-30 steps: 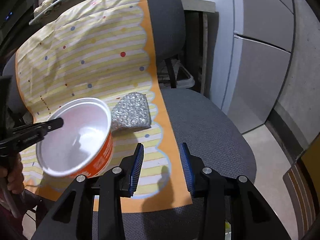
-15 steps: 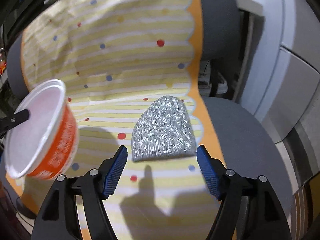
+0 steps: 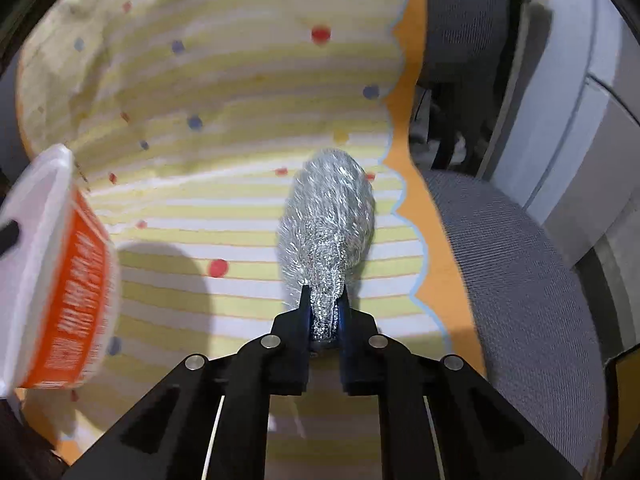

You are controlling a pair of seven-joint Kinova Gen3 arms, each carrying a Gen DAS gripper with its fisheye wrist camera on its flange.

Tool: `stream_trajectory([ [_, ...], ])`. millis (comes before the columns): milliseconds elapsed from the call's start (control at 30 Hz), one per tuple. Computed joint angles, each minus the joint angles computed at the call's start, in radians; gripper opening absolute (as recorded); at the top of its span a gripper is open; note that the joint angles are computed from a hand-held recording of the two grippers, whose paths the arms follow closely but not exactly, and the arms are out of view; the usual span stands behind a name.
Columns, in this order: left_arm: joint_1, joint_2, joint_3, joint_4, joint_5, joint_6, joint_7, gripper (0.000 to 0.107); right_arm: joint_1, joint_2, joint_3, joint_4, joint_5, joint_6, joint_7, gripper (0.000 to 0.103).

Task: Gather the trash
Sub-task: 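Grasp the silver foil ball with the right tool while the left tool holds the tub, then carry both items to the bin and release the tub and foil ball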

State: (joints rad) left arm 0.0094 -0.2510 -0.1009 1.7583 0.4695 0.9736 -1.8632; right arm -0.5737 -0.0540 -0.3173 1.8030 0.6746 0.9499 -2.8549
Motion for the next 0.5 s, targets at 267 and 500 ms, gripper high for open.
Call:
stream_trajectory([
  [267,0.038,-0.107,0.02,0.043,-0.018,0.03,0.032,0.005,0.012,-0.221,-0.195,0.044,0.036,0.155,-0.17,0.011],
  [500,0.123,-0.194,0.06,0.062,-0.034,0.062,0.058,0.005,0.087,-0.366,-0.384,0.078,-0.054,0.3,-0.26,0.011],
])
